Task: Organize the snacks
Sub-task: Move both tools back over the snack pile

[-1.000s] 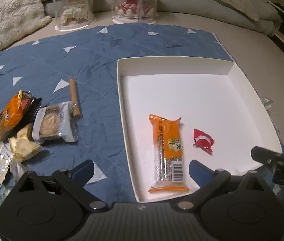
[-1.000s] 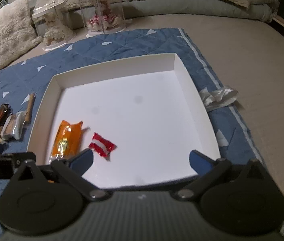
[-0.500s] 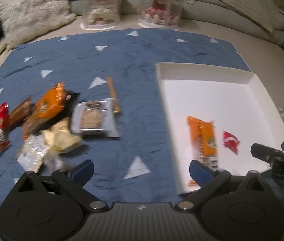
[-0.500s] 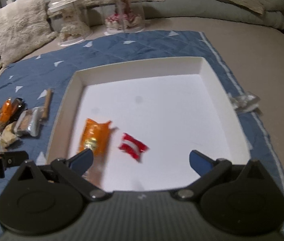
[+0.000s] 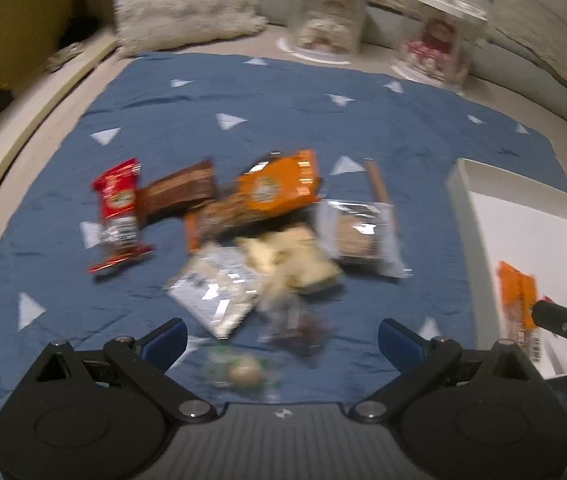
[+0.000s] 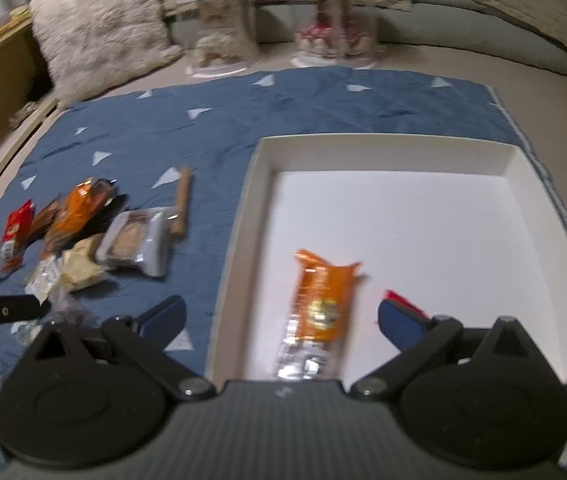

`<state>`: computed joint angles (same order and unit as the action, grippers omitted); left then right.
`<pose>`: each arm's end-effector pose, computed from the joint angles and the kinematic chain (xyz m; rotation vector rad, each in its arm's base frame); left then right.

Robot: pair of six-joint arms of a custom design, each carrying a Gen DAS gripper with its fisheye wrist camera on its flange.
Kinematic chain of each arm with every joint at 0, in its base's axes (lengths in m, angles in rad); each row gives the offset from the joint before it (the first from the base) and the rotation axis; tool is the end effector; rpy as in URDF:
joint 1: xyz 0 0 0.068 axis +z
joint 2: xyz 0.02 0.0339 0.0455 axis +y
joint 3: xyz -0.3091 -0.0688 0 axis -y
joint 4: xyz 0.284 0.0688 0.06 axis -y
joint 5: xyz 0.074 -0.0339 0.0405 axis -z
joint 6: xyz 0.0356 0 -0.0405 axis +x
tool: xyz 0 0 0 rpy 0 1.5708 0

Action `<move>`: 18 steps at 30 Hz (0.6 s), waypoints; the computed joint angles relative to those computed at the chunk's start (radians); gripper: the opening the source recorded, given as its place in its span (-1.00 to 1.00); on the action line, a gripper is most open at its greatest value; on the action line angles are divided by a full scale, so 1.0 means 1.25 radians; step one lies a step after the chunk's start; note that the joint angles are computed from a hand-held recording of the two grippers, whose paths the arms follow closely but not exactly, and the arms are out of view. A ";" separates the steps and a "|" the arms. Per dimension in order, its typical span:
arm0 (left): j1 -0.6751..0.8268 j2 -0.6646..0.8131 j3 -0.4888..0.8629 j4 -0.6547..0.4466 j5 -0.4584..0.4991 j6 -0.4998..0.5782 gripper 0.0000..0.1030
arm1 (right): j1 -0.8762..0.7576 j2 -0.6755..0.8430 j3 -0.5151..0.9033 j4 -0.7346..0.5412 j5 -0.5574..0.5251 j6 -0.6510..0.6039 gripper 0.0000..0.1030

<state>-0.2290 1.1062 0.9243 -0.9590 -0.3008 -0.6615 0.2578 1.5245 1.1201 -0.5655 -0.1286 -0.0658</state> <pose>0.2134 -0.0389 0.2993 -0.6482 2.5456 0.1122 0.3394 0.0942 0.2755 -0.4602 2.5040 0.2387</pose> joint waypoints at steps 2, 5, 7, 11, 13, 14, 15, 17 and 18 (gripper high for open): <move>0.036 -0.021 -0.016 -0.005 0.007 0.014 0.96 | 0.029 0.007 0.003 0.003 0.007 0.010 0.99; 0.095 -0.056 -0.042 -0.003 0.017 0.038 0.96 | 0.077 0.019 0.006 0.013 0.022 0.028 0.99; 0.133 -0.087 -0.062 0.009 0.027 0.059 0.96 | 0.106 0.025 0.007 0.020 0.028 0.039 0.99; 0.209 -0.116 -0.081 0.009 0.064 0.086 0.96 | 0.154 0.037 0.007 0.056 0.014 0.050 0.99; 0.237 -0.123 -0.087 0.011 0.078 0.102 0.96 | 0.176 0.051 0.013 0.067 0.002 0.048 0.99; 0.251 -0.126 -0.090 0.013 0.088 0.116 0.96 | 0.190 0.059 0.017 0.069 0.004 0.046 0.99; 0.263 -0.128 -0.091 0.015 0.099 0.133 0.96 | 0.201 0.068 0.021 0.072 0.006 0.043 0.99; 0.272 -0.136 -0.094 0.020 0.102 0.157 0.95 | 0.224 0.087 0.034 0.070 0.005 0.034 0.99; 0.277 -0.142 -0.096 0.024 0.105 0.169 0.93 | 0.236 0.096 0.042 0.068 0.008 0.027 0.99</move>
